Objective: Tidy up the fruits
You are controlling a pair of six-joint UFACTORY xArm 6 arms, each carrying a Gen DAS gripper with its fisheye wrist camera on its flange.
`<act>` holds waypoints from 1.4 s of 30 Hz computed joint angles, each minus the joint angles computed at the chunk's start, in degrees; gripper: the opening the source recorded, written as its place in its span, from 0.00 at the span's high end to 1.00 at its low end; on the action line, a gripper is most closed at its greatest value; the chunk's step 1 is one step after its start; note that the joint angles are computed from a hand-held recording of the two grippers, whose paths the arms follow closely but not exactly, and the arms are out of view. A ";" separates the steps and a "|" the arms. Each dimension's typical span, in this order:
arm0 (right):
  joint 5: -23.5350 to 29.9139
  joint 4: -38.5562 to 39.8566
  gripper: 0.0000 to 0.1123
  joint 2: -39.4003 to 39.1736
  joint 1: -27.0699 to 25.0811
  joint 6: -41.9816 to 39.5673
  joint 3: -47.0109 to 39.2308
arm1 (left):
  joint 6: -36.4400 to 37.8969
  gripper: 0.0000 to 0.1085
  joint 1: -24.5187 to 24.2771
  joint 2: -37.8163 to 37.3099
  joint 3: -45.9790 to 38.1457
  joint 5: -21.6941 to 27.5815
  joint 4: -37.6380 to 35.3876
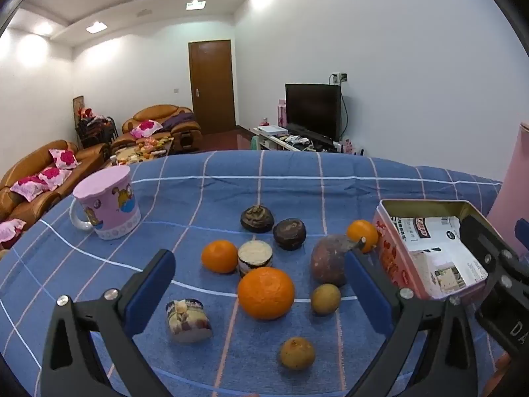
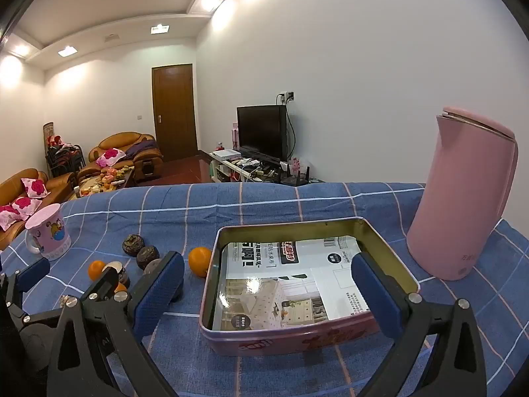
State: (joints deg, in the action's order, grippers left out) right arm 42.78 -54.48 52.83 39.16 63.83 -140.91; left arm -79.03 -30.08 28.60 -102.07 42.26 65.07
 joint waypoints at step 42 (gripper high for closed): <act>-0.23 0.67 0.09 -0.13 -0.15 -0.09 0.35 | -0.10 0.05 1.01 -0.94 1.47 -2.69 -1.99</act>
